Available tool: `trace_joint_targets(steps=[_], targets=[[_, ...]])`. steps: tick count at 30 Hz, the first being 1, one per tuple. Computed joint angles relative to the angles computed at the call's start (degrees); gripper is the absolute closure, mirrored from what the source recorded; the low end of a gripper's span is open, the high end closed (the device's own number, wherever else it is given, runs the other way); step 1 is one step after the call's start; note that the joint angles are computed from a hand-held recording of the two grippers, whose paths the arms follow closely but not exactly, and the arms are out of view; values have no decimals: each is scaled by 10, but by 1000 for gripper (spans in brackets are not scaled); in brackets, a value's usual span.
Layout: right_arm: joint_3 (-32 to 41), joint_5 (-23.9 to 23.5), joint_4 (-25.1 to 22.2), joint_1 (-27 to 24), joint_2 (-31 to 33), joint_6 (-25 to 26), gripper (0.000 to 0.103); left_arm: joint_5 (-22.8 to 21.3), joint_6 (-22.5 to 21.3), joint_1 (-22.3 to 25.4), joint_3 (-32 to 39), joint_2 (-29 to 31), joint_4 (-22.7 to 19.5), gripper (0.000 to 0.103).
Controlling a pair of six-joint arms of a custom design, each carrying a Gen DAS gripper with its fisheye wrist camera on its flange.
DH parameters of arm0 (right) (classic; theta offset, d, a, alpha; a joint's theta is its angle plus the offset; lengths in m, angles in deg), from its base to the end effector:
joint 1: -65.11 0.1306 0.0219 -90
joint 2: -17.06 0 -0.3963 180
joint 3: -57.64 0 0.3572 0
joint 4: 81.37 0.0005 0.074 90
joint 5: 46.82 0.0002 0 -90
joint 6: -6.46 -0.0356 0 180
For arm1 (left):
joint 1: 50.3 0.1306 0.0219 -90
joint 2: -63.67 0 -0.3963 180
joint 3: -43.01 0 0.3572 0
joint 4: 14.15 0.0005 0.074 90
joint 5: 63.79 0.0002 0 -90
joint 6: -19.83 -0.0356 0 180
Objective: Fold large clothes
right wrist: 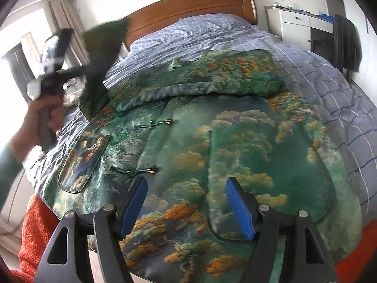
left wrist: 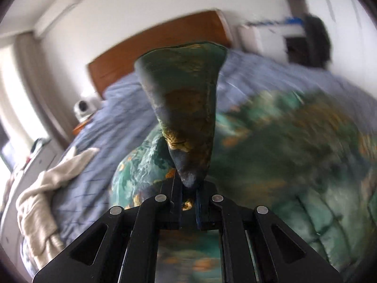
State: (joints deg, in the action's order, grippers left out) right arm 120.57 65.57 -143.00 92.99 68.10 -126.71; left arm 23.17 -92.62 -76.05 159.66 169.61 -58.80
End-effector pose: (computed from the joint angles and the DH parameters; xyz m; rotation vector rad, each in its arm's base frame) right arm 0.1756 0.0770 0.4306 0.4818 2.3076 0.1220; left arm 0.5162 -0.2475 0.5167 0.8550 1.9861 0.0242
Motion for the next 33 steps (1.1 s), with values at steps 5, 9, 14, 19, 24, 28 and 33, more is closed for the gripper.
trace_joint_targets(steps=[5, 9, 14, 19, 24, 28, 33], targets=[[3, -14, -4, -30, -12, 11, 32, -37, -44, -38, -47, 9, -16, 92], [27, -61, 24, -93, 3, 79, 32, -36, -52, -37, -91, -17, -4, 47], [65, -205, 108, -211, 68, 137, 32, 29, -21, -13, -152, -74, -10, 28], [106, -363, 171, -283, 186, 107, 32, 56, 45, 13, -202, -127, -40, 28], [127, -441, 231, -300, 274, 4, 33, 53, 74, 38, -234, -154, -30, 28], [175, -413, 196, -271, 324, 8, 89, 63, 95, 49, -229, -155, -38, 28], [275, -330, 168, -264, 344, 92, 89, 93, 129, 64, -213, -151, -52, 28]])
